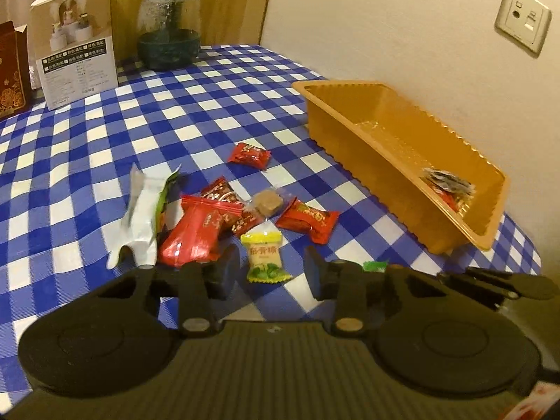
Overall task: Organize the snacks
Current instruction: 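Grasp a green-wrapped candy with the right tool while the left tool grasps a yellow candy, then carry both candies into the orange tray and open both tools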
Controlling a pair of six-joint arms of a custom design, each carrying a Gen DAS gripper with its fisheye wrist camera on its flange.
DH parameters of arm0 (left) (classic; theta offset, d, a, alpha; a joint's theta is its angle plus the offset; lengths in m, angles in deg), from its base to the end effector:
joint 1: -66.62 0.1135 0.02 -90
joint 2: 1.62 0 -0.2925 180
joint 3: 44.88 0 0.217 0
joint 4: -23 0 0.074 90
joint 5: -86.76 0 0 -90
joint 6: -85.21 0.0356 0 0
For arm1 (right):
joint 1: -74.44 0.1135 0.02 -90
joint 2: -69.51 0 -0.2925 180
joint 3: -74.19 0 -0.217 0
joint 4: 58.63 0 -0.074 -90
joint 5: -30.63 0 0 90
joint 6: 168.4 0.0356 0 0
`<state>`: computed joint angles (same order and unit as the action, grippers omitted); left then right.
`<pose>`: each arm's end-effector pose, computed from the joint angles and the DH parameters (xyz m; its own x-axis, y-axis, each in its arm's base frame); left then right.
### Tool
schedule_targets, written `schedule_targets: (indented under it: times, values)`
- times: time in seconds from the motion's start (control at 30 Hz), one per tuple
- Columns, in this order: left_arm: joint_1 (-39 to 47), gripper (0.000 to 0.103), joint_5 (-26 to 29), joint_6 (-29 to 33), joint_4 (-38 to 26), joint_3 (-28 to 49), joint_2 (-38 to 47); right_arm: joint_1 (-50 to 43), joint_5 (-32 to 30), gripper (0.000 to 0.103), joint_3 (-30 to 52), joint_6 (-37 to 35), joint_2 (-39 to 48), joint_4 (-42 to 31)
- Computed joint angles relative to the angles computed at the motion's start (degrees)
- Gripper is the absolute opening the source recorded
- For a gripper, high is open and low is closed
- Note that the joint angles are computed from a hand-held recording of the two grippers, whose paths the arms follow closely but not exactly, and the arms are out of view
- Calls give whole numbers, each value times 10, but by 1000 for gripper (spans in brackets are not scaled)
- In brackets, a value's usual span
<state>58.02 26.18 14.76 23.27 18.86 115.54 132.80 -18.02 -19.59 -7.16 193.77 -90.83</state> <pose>0.3393 -0.0690 0.1155 -0.6045 0.3862 -0.6967 0.6620 0.7300 -0.1697 0.2244 0.3194 0.1267 -0.6530 0.2952 -0.6975 0.2996 0.9465 0.1202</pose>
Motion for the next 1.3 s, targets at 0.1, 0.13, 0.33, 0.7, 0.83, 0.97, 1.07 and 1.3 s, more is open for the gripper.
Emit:
schedule_targets:
  times: [0.1, 0.13, 0.33, 0.7, 0.83, 0.97, 1.07, 1.3]
  values:
    - [-19, 30, -27, -5, 15, 5, 15, 1, 2, 22, -2, 2, 0, -1]
    - [-25, 26, -37, -6, 19, 5, 19, 0, 2, 22, -3, 3, 0, -1]
    - [-45, 22, -89, 7, 42, -2, 28, 0, 2, 22, -4, 6, -1, 1]
    - [-38, 20, -88, 2, 19, -4, 15, 0, -2, 22, -12, 3, -10, 10]
    - [-25, 20, -68, -11, -2, -11, -8, 3, -2, 22, -16, 0, -17, 15]
    - [-18, 20, -61, -12, 5, -39, -39, 10, 6, 22, -18, -9, -26, 13]
    - [-12, 20, -52, -15, 10, -58, -64, 16, 13, 22, -19, -15, -36, 9]
    - [-10, 20, -45, -26, 12, -69, -96, 26, 35, 22, -21, -25, -62, -3]
